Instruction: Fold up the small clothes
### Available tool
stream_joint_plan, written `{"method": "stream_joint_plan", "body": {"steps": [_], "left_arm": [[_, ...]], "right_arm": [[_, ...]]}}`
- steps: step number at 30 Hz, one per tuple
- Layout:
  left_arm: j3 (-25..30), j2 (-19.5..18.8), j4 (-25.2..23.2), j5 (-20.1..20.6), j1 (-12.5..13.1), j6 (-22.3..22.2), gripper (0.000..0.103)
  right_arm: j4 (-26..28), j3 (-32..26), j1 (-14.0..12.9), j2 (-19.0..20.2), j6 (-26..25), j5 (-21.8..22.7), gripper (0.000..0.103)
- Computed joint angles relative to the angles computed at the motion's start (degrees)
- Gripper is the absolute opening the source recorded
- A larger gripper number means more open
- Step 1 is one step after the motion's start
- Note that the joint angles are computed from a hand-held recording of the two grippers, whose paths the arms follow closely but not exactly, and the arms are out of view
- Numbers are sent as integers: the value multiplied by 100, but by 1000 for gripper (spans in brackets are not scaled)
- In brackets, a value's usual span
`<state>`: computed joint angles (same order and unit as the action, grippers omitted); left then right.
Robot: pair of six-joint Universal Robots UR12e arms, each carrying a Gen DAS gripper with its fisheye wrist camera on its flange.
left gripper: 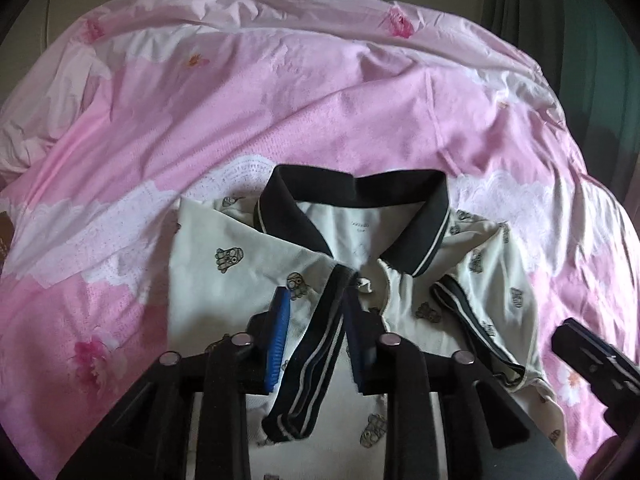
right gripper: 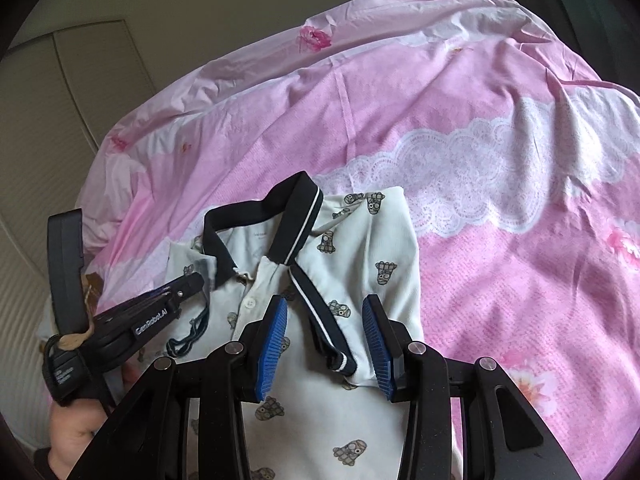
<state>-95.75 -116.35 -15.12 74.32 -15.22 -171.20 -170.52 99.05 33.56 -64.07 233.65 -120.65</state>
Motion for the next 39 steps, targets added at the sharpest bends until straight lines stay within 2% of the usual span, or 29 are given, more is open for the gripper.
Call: {"method": "stream_joint_plan", "body": {"steps": [7, 11, 18, 24, 28, 33, 39], "left_arm": [[-178, 196, 59, -70, 222, -35, 32], [-354, 289, -78, -170, 403, -45, 33], [-560, 348, -232, -211, 567, -96, 33], [-601, 278, -345, -122, 688, -117, 35], [-614, 249, -231, 50, 712, -156, 35], [-756, 389, -107, -257, 823, -204, 34], [-1095, 697, 7, -551, 834, 280, 36]], "right_arm": [[92, -171, 40, 81, -138, 75, 41], [192, -335, 70, 156, -282, 128, 41], [446, -641, 112, 328, -476, 354, 41], [609, -838, 153, 440, -568, 420, 41], [726, -877, 168, 457, -546, 435, 41], [806, -850, 211, 416, -508, 386, 41], [738, -727, 288, 302, -511, 275, 41]]}}
